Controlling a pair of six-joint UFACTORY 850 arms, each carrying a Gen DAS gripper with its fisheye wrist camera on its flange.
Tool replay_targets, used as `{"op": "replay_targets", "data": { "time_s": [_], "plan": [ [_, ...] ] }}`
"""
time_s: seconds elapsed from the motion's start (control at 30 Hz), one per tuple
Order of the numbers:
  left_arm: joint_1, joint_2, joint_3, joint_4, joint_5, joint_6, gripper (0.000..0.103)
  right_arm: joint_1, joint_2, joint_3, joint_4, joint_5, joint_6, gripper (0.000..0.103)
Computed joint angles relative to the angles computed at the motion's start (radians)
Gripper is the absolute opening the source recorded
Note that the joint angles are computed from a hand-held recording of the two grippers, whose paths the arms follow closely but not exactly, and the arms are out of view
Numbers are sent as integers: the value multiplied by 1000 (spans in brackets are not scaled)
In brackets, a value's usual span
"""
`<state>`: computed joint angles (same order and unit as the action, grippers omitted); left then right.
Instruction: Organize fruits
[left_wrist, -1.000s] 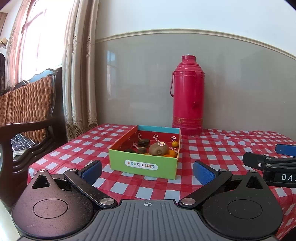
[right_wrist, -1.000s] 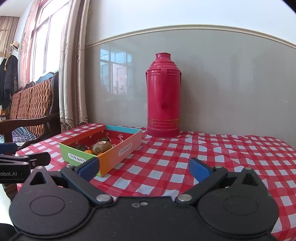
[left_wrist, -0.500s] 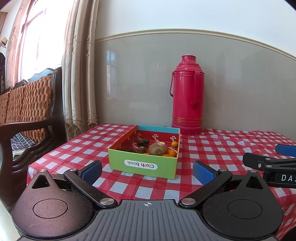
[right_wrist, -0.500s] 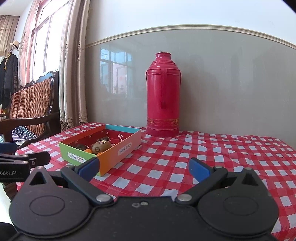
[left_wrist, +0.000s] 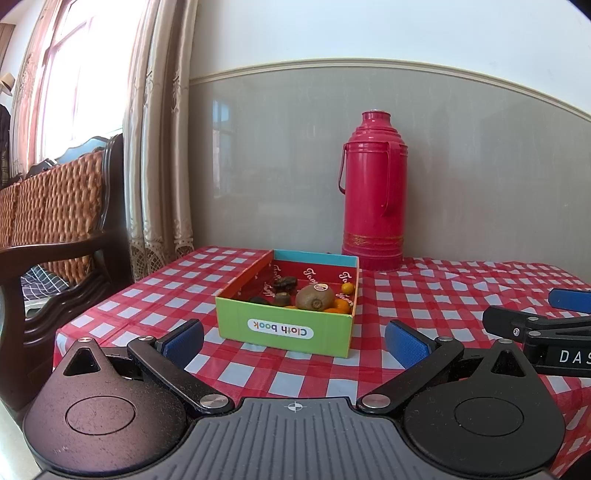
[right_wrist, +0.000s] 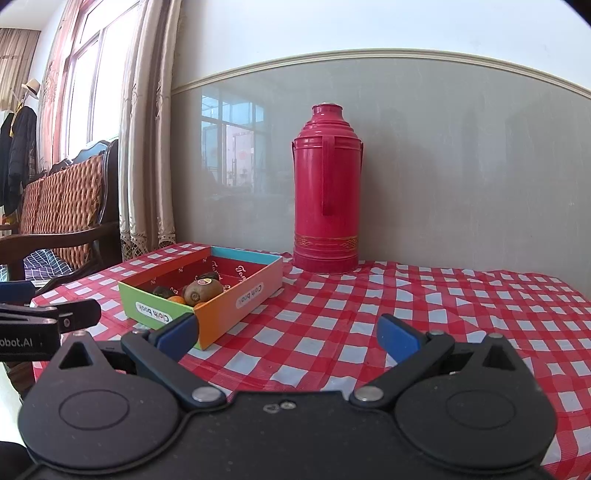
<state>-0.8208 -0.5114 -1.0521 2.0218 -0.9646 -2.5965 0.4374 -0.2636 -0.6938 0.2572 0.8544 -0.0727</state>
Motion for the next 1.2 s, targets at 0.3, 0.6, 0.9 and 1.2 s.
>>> {"op": "replay_targets", "data": {
  "time_s": [0.3, 0.6, 0.9, 1.2],
  "plan": [
    [0, 0, 0, 0, -3, -4, 103, 0, 0, 0, 0, -2, -2, 97],
    [-1, 1, 1, 1, -5, -5, 103, 1, 2, 3, 0, -2, -6, 97],
    [-2, -1, -4, 5, 0, 0, 103, -4, 1, 3, -10, -3, -3, 97],
    [-3, 1, 4, 40, -9, -27, 103, -8, 1, 3, -17, -5, 4, 97]
  ]
}}
